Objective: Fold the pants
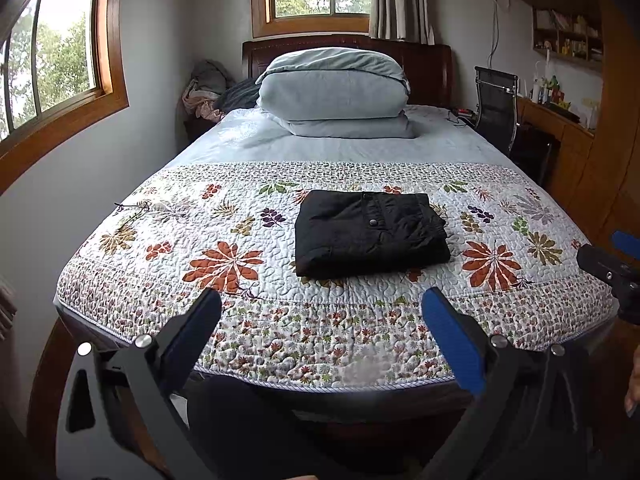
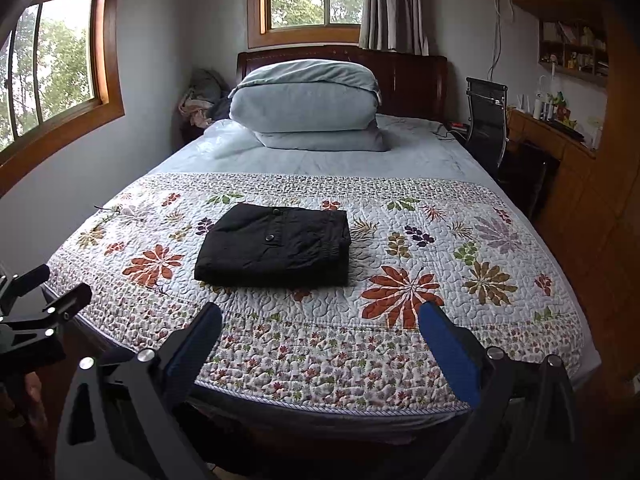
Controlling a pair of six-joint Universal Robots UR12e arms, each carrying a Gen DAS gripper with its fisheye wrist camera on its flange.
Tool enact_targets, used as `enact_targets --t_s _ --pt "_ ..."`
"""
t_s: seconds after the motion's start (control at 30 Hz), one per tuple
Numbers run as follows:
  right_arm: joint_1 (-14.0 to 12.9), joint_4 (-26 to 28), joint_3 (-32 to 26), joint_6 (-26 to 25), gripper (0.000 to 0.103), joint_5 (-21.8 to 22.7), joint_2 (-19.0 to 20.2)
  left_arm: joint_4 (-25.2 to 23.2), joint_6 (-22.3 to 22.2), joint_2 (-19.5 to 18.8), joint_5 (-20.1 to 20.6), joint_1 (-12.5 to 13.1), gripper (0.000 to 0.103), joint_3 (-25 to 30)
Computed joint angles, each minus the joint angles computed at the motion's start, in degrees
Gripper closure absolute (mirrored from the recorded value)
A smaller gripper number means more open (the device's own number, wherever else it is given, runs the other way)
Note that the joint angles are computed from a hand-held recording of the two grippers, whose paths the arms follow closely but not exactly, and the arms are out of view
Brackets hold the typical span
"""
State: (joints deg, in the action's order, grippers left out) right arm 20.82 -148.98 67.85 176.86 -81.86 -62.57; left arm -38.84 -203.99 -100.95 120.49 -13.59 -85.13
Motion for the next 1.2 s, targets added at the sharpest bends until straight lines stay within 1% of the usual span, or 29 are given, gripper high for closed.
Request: enact_targets --t_s 0.13,0.47,0.77,1.2 --pt "0.0 -0.1 0.0 0.0 0.004 0.2 0.0 0.4 -0.2 0.2 0.0 0.1 0.003 -0.2" --pt "0.5 0.1 -0.1 -0.3 0.004 -0.8 0.0 0.8 -0.9 0.7 -0.7 0.4 0.003 -0.7" --pt "0.2 -0.1 0.0 0.3 0.004 -1.0 0.0 -0.1 -1.0 0.7 -0.7 0.4 0.003 -0.8" --pt "0.3 -0.3 0.2 0.3 0.004 -1.0 -0.1 -0.1 -0.8 0.7 -0.9 0.3 0.003 -0.8"
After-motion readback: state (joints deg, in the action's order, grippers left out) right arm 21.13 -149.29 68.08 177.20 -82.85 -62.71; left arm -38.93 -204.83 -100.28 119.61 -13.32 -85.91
